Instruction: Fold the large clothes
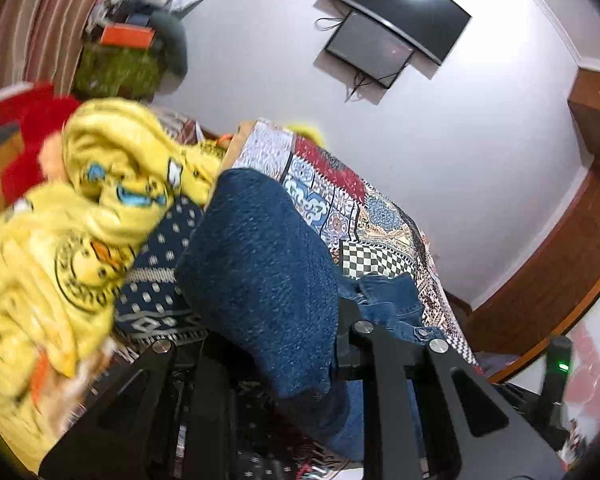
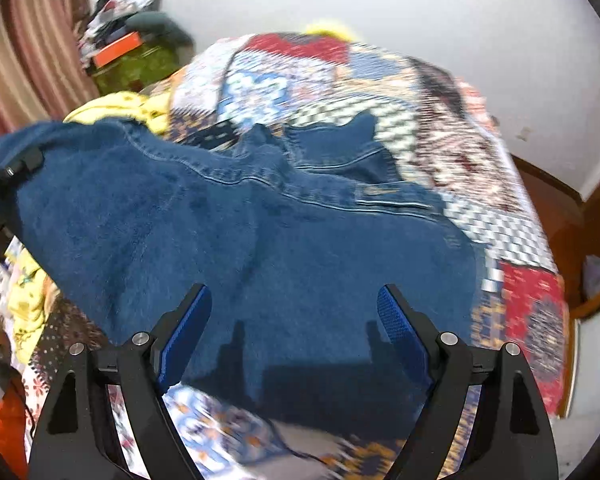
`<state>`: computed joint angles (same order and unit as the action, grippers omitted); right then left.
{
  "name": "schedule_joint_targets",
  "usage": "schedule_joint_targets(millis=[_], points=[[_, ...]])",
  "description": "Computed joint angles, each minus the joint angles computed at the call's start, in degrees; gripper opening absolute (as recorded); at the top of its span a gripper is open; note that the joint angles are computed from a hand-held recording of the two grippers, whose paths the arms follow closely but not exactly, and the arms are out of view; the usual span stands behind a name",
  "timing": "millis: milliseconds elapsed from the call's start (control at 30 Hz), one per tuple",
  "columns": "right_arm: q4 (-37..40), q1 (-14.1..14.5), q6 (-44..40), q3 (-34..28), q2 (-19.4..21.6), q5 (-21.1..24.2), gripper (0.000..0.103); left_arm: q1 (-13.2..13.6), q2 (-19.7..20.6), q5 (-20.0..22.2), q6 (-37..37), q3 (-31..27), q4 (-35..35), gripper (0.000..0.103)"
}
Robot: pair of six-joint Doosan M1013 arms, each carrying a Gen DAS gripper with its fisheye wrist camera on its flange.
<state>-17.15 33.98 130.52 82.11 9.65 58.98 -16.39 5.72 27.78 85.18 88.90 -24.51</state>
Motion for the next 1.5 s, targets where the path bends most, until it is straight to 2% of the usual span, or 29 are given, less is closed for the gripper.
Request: schedule_joint_targets(millis=[67,200,333,400,500,633,733,867,1100,1167,1400,1467,1500], points=[[4.15,-0.52,-3.10,-1.30,1.87,-0.41,0.083,0.02,-0.13,0.63,0.87,-0.43,1.70,0.019],[9.22,-0.95,-5.99,-3.56,5.45,1.70,0.083,0.34,0.33,2.03,4.66,-1.02,-0.91,0.019],[9.38,-0.73,-5.44,-3.29,5.99,1.84,0.083,-1.52,0.40,2.71,4.39,-1.86,3.56,0.019],[10.88,-1.15,-6.57,-2.81,5.40,1.72,0.083,-2.54,0.62,3.10,5.86,-2.84,3.55,0.019],[12.18,-1.78,-5.99,-0.88,3.04,0.90,0.083,-3.60,1.28,3.91,8.41,-4.57,1.88,0.019],[6.57,-1.64,-0.20,2.95,-1.47,0.19,0.083,-6.35,2.70,5.52,11.01,-7.86,0.65,0.019],[2.50,-2.16,4.55,6.63,-5.67,0.35,0.083,-9.06,3.85,6.59,12.27,-10.08,0.82,0.019],[-1.88,-3.31,10.90,10.66,-10.58,3.08,0.083,-13.19,5.98,9.26,17.31,-13.06,-1.02,0.019],[-3.25,-5.49,16.72,14.94,-15.76,5.77,0.083,-18.66,9.90,20.23,23.13,-15.03,-0.21,0.019],[-3.00,-5.85,17.66,16.03,-16.98,5.85,0.083,-19.55,10.46,23.04,24.42,-14.44,0.05,0.019],[-2.67,-6.12,18.44,18.21,-19.18,5.74,0.083,-21.37,9.45,26.33,27.85,-11.09,3.37,0.019],[-2.81,-5.72,18.76,18.11,-19.29,5.75,0.083,-21.52,8.77,25.59,28.41,-10.38,5.13,0.023],[-2.72,-5.71,18.61,18.10,-19.24,5.38,0.083,-21.51,8.42,25.64,28.96,-9.99,5.00,0.029]])
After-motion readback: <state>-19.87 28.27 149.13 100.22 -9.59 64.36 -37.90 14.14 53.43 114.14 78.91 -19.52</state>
